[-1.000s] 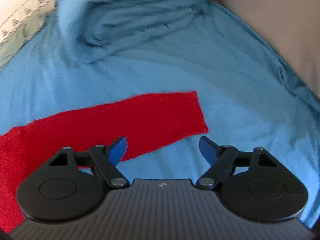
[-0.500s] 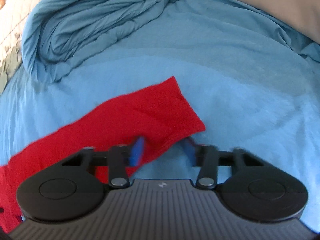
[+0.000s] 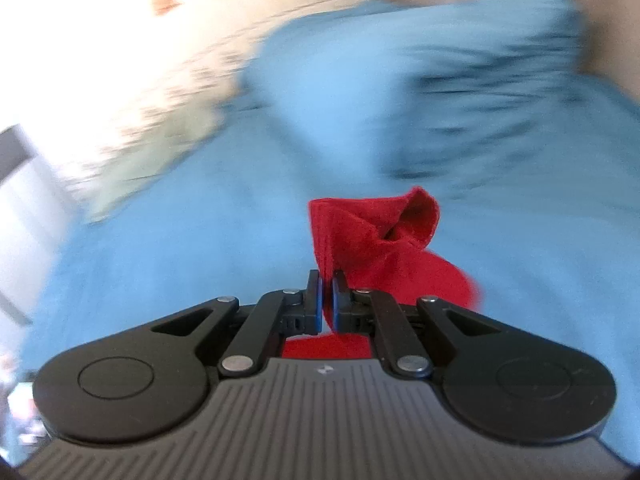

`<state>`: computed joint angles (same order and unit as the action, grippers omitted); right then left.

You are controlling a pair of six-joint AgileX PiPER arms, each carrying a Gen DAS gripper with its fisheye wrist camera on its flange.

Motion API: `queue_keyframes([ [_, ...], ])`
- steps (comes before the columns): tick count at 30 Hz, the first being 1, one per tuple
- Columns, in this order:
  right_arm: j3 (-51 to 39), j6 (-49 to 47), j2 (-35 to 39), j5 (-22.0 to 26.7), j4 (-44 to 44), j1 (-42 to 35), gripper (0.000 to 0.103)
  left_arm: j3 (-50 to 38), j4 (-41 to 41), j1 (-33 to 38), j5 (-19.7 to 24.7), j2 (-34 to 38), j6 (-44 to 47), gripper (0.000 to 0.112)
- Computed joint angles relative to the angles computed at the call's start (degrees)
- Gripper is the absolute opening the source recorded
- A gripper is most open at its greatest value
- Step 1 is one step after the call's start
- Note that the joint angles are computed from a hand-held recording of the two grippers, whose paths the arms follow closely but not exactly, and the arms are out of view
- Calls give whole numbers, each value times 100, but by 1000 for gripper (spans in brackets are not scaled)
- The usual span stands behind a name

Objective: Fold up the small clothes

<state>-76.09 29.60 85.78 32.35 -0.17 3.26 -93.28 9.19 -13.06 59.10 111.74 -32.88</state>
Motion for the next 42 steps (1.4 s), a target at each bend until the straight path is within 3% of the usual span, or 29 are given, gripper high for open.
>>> queue_keyframes([
  [5,-1574,-1049,1426,12,1442,1517,20,710,92,649,-475,-811,487,103],
  [9,-2337,-2054,2566,-134,2391,2473,20,1322,-283,1670,-900,-1387,1321,103],
  [14,-2838,-1774,3476,-2,1677,3381,20,1788,-1125,2554,-1121,-1807,2891,103],
  [19,-2585,-1481,3496,-131,992,3681,20,1625,-2535,3163,-879,-1565,4212,102],
  [21,-2479,-1568,3465,-163,845,3746,26,1620,-3019,3250,-704,-1524,4540,102],
  [22,-2422,-1715,3429,-149,827,3749,31,1605,-3160,3241,-650,-1506,4648,101],
  [24,-2386,-2280,3384,-88,1042,3740,58,1520,-3318,3163,-520,-1461,4808,101],
  [26,-2265,-2331,3272,-163,873,3779,74,1458,-3369,3023,-489,-1438,4897,101],
  [30,-1572,-2358,2664,-202,831,3708,75,1442,-3167,2558,-821,-1334,5022,94],
  [32,-1317,-2313,2481,-223,709,3667,75,1445,-2999,2355,-1028,-1217,5133,82],
  [34,-1110,-2342,2351,-245,729,3576,75,1539,-2855,2258,-1329,-1121,5286,64],
  [38,-891,-2316,2239,-313,820,3348,75,1844,-3076,2176,-1798,-1099,5564,60],
  [42,-850,-2072,2218,-357,663,3305,75,1999,-3206,2117,-2048,-1078,5935,47],
])
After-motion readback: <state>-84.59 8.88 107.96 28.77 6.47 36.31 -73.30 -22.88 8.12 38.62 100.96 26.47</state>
